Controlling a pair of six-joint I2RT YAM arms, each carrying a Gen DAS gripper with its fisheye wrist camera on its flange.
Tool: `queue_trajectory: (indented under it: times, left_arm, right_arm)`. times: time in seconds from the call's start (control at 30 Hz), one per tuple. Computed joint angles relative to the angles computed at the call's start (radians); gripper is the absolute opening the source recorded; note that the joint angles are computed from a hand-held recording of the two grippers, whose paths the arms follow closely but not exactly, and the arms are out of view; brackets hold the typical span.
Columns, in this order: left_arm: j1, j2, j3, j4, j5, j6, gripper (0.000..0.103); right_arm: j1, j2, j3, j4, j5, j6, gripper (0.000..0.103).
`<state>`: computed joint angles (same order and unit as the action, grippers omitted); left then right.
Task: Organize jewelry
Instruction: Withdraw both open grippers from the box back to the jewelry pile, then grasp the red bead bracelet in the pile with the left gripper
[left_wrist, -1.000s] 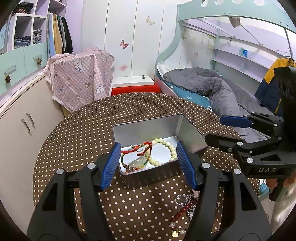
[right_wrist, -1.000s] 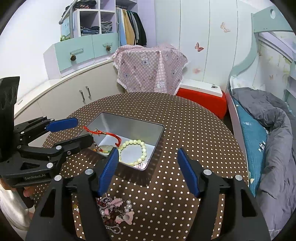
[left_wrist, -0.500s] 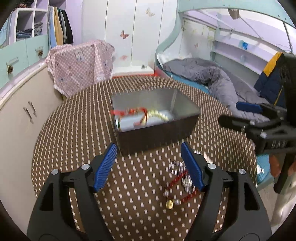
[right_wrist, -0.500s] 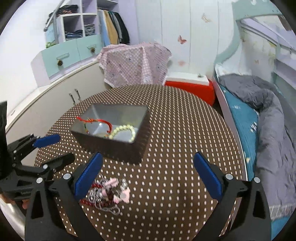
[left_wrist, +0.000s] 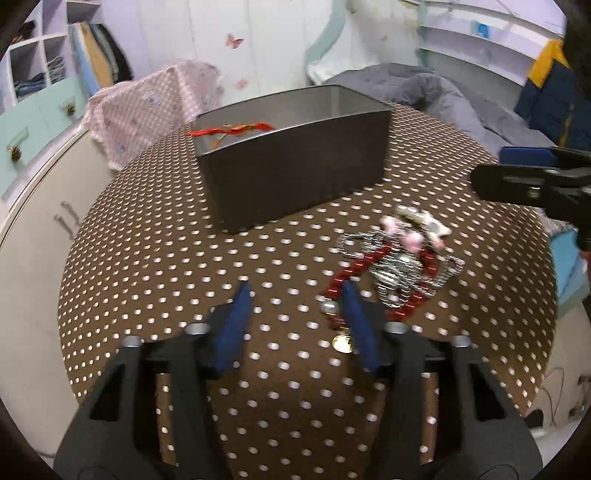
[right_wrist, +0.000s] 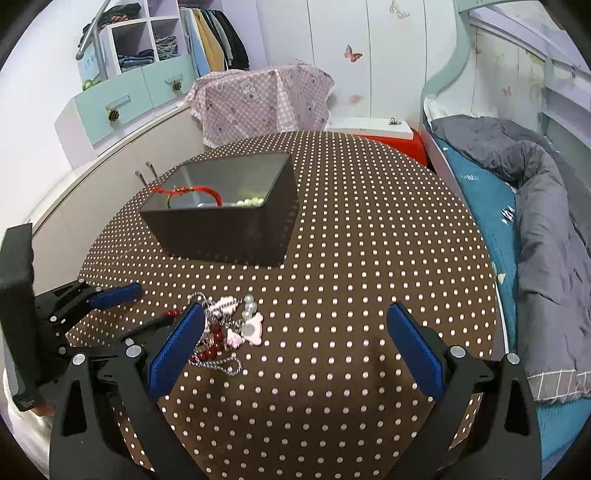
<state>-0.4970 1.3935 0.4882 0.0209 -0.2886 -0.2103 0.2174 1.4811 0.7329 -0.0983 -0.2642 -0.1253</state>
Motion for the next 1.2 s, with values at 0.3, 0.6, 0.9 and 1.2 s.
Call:
queue_trajectory:
  times: [0.3, 0.6, 0.9, 1.2]
  left_arm:
    - [-0.031, -0.026, 0.032, -0.064, -0.007, -0.042, 0.007]
    - [-0.016, -0.175, 0.062, -0.103, 0.038, -0.030, 0.007]
    - [-0.029, -0.265, 0.099, -0.109, 0.022, 0.016, 0.002]
    - [0.007, -0.226, 0.044, -0.090, 0.036, 0.009, 0.004]
  right_arm:
    - [-0.020, 0.000, -0.018, 0.002, -0.027, 0.009, 0.095]
    - [-0.033, -0.004, -0.009, -0.003, -0.053, 0.003, 0.095]
    - [-0.021, -0.001, 0.001, -0.001, -0.065, 0.000, 0.095]
    - [0.012, 0.030, 0.010, 0.001, -0.060, -0.010, 0.095]
